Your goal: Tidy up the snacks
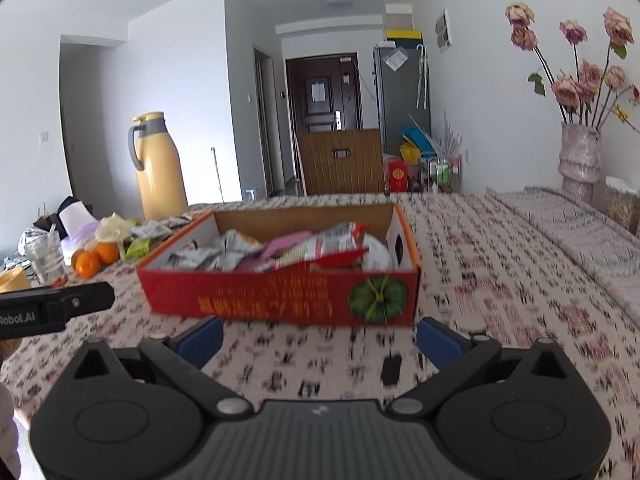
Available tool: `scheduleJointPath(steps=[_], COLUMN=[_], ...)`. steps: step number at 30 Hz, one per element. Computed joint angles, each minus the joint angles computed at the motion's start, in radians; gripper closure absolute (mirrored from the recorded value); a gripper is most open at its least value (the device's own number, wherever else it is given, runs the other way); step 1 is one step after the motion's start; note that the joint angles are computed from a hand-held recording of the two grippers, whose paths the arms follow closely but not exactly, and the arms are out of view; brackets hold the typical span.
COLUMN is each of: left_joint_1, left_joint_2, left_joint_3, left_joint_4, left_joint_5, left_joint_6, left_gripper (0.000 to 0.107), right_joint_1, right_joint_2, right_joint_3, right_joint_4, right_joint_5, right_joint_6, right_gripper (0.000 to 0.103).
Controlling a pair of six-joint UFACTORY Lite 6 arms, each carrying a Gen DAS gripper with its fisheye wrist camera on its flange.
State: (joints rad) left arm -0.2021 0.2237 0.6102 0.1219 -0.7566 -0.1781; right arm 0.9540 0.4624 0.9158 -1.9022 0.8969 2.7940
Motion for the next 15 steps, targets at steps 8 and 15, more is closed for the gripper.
scheduleJointPath(steps=[8, 15], left_joint_1=[0.019, -0.002], left_joint_2=[0.005, 0.007], left_joint_3=[-0.092, -0.113], left_joint_4=[0.046, 0.052], left_joint_5=[-0.042, -0.057], left_joint_6=[0.003, 0.026], left_gripper=[0.004, 0.004], right_joint_1=[0.044, 0.049], right_joint_2=[0.001, -0.014], right_joint_3=[-0.069, -0.102], right_joint_4=[0.012, 0.010], right_joint_5=[-0.020, -0.019], right_joint_6=[0.085, 0.118], right_gripper=[0.000, 0.000])
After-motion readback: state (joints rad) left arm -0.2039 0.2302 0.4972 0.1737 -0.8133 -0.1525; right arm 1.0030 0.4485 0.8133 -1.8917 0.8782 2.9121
